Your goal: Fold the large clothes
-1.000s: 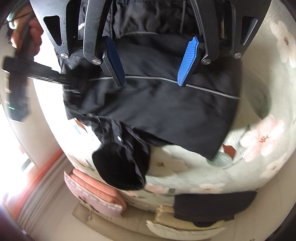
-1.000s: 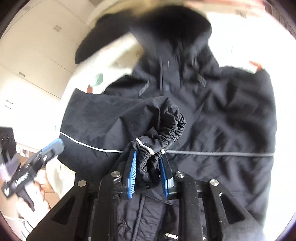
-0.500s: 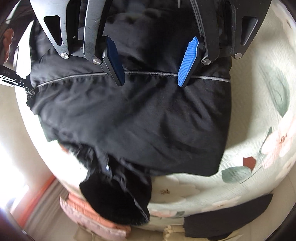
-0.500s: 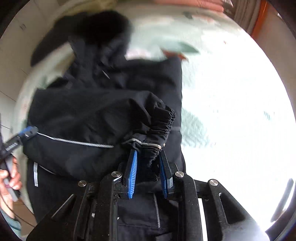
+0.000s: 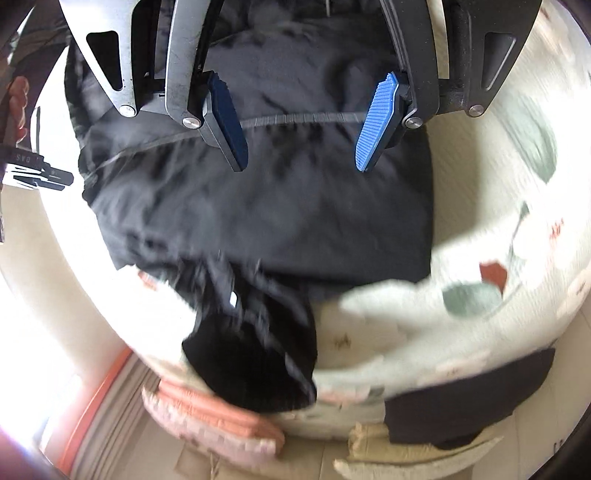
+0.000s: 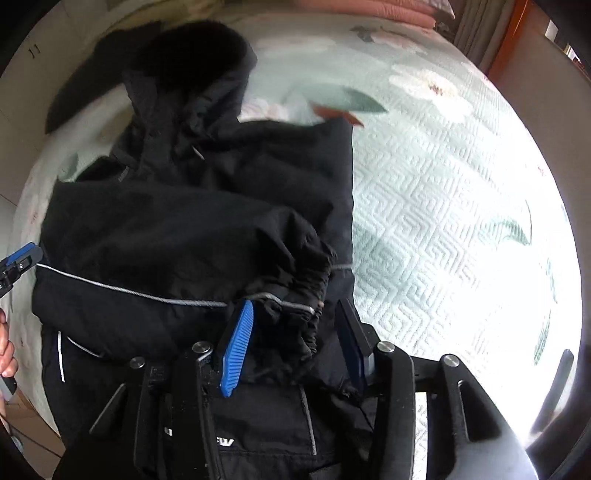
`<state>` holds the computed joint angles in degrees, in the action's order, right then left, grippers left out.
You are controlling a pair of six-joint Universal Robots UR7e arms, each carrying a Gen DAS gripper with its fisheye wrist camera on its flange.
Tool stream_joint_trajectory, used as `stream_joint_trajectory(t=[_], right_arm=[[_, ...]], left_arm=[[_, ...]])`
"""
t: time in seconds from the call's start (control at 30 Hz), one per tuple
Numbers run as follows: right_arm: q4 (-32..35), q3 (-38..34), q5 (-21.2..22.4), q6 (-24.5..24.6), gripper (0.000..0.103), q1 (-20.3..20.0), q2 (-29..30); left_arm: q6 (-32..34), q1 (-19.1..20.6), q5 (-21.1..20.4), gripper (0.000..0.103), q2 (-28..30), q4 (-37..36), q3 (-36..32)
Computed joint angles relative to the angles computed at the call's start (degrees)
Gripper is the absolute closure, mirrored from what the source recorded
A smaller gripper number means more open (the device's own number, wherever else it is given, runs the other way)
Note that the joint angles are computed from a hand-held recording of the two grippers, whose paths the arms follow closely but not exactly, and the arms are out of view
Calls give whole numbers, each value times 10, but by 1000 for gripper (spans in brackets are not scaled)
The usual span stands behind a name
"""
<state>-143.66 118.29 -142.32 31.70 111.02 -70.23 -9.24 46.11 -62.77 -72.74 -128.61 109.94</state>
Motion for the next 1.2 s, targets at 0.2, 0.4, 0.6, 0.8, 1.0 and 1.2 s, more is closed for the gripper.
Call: stream_joint_trajectory(t=[0.2, 0.4, 0.6, 0.8, 1.0, 1.2], right_arm=[[-48, -88, 6, -55, 52, -29, 99], [-27, -110, 40, -18, 62, -95, 137], [84, -158, -3, 72, 62, -64, 159], [56, -147, 36, 91, 58, 21, 156], [101, -141, 83, 118, 58, 8, 201], [47, -130, 122, 83, 58, -11, 190]], left_arm=[[38, 55, -3, 40, 74, -8, -71], [30, 97, 26, 38, 123, 23, -98], [53, 89, 7, 41, 93, 33, -92], [89, 34, -84, 40, -9, 64, -19], [93, 8, -23, 40, -7, 68, 64], [87, -5, 3, 39, -4, 53, 77]])
